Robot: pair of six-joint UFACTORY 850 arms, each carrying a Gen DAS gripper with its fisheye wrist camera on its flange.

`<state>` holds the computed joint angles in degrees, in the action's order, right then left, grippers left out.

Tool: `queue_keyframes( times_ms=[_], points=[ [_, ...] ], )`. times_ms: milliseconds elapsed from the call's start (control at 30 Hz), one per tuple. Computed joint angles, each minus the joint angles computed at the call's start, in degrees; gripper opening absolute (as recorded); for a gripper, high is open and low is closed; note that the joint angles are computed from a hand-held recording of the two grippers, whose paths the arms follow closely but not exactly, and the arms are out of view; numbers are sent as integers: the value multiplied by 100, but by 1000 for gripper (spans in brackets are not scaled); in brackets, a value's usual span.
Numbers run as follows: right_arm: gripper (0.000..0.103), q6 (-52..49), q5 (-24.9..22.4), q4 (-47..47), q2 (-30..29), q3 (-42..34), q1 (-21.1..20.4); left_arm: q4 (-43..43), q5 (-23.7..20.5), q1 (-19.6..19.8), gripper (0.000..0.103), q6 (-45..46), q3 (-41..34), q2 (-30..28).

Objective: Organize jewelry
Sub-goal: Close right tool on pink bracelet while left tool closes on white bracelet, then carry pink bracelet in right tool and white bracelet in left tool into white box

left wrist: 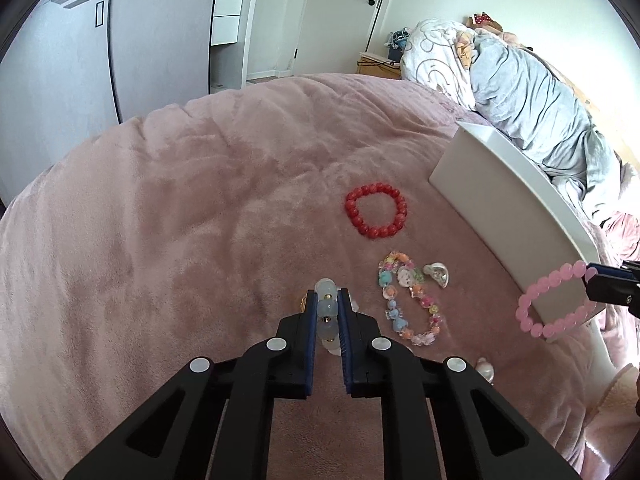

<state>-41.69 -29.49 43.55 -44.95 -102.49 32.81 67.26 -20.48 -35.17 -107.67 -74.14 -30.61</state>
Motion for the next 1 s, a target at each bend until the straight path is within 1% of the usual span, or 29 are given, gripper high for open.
queue_keyframes(
  times_ms=[100, 233, 333, 400, 500, 633, 700, 767, 833, 1000],
  points=[
    [12, -253, 127, 402, 176, 140, -95, -342, -65, -12, 15, 524, -180, 51],
    [12, -615, 279, 860, 353, 248, -189, -586, -348, -101, 15, 1249, -542, 68],
    [12, -864, 288, 1191, 471, 317, -257, -896, -359, -125, 15, 1823, -836, 75],
    [12, -965, 315, 1300, 576, 398, -300, -1359, -337, -119, 15, 2480, -1103, 47],
    [12, -1152, 395, 1463, 700, 517, -330, -2282, -321, -107, 15, 3773, -1572, 7],
    [12, -1309, 444, 1689, 850, 656, -407, -3408, -471, -105, 15, 5245, -2314, -100],
    [12, -1344, 454, 1785, 900, 686, -453, -3885, -715, -111, 15, 5857, -2828, -269],
    [12, -1352, 468, 1850, 942, 714, -494, -4186, -1022, -119, 15, 6322, -3415, -513],
    [12, -1291, 483, 1863, 971, 718, -534, -4551, -1419, -113, 15, 6758, -4089, -827],
    [12, -1172, 558, 1983, 1066, 754, -657, -5051, -2725, -102, 15, 7532, -6141, -1915]
  ],
)
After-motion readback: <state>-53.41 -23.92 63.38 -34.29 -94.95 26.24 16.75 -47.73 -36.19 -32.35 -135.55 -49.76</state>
